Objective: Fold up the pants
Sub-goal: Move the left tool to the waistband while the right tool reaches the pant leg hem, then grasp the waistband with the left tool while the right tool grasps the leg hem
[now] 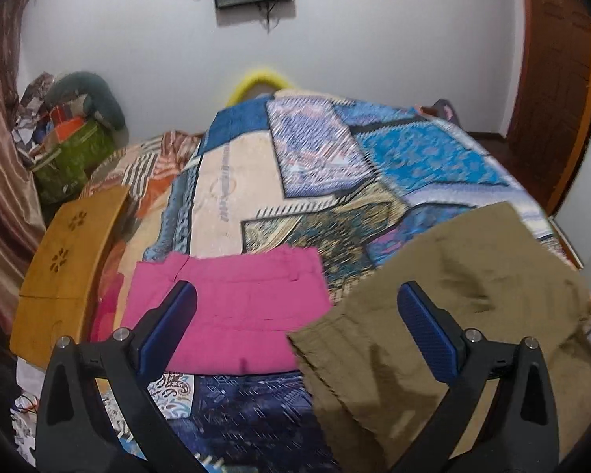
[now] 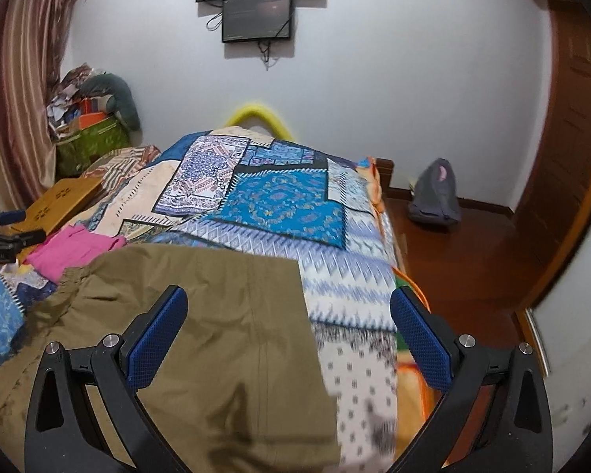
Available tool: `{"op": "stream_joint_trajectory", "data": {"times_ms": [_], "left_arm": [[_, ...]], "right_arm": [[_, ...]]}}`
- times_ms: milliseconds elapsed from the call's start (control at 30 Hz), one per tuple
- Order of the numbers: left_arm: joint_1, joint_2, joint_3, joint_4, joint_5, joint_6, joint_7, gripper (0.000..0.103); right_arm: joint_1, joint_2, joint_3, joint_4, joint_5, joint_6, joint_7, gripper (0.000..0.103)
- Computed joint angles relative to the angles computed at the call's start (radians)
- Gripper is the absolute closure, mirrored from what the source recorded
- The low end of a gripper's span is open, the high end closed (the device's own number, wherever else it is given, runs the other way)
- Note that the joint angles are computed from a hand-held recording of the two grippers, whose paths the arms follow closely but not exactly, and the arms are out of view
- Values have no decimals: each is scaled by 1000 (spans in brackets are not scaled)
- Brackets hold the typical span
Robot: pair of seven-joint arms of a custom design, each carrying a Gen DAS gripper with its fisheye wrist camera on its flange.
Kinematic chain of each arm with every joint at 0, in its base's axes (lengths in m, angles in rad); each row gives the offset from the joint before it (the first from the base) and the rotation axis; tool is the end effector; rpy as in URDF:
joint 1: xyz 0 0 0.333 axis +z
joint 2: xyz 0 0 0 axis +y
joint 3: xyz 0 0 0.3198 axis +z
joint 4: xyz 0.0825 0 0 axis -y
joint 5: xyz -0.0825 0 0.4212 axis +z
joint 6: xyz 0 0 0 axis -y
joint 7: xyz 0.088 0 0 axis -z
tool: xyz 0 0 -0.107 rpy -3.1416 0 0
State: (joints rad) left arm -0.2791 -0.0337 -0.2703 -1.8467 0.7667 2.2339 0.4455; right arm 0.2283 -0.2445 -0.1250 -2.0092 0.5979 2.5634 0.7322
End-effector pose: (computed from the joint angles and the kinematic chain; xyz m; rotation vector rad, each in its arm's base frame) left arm 0.5443 -0.3112 0.5804 -1.8761 1.5086 -0.5488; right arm 0.5686 0.0429 0.6474 -1.9924 1.1003 -0.5897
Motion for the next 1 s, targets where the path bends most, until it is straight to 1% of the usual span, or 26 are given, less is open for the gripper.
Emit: {"op": "stream_joint_trajectory", "data": {"times_ms": [33, 100, 133, 167, 200, 267, 333, 433, 533, 600, 667, 700, 767, 800, 833, 867, 900, 933, 1000], "left_arm": [[4, 7, 4, -5, -8, 4, 4, 7], [9, 34, 15, -4, -55, 3, 41, 21], [9, 54, 18, 8, -81, -15, 68, 25], [9, 62, 25, 3, -107, -7, 87, 34], [9, 67, 30, -3, -126, 4, 98, 40], [12, 73, 40, -22, -173, 46, 120, 40], [13, 72, 46, -42, -188, 83, 121, 40], [16, 56, 51, -73, -197, 126, 121, 40], [25, 48, 52, -82, -250, 131, 146, 40], [31, 40, 52, -91, -264, 143, 149, 40], [35, 30, 50, -102, -278, 158, 150, 40], [37, 26, 49, -109, -291, 170, 155, 40], [41, 24, 48, -123, -342, 200, 188, 40], [42, 26, 46, -124, -346, 199, 189, 40], [42, 28, 44, -124, -345, 197, 190, 40], [42, 29, 44, -128, -342, 202, 190, 40], [43, 30, 44, -134, -345, 213, 189, 40], [44, 33, 45, -136, -362, 220, 196, 40], [49, 39, 50, -142, -422, 239, 213, 40]], "right_arm": [[2, 25, 0, 20, 0, 2, -4, 2], [0, 80, 7, 60, 6, 3, -22, 2], [-4, 102, 12, 78, 14, -3, -35, 2], [-11, 130, 17, 104, 21, -22, -44, 2], [-22, 161, 27, 131, 10, -39, -32, 2], [-47, 216, 51, 184, -21, -65, 1, 11], [-71, 262, 73, 229, -39, -104, 21, 13], [-97, 315, 106, 277, -76, -127, 35, 14], [-113, 355, 132, 313, -119, -146, 48, 14], [-119, 373, 145, 327, -142, -166, 54, 15], [-119, 395, 152, 351, -186, -190, 80, 25], [-120, 406, 156, 364, -206, -203, 92, 27], [-121, 424, 162, 382, -240, -227, 113, 27], [-126, 430, 167, 389, -237, -241, 110, 28], [-135, 435, 173, 397, -216, -258, 95, 36], [-147, 437, 179, 403, -180, -280, 73, 48], [-158, 443, 183, 418, -148, -320, 61, 53], [-160, 447, 184, 427, -139, -335, 63, 59], [-156, 436, 183, 412, -146, -319, 62, 62]]}}
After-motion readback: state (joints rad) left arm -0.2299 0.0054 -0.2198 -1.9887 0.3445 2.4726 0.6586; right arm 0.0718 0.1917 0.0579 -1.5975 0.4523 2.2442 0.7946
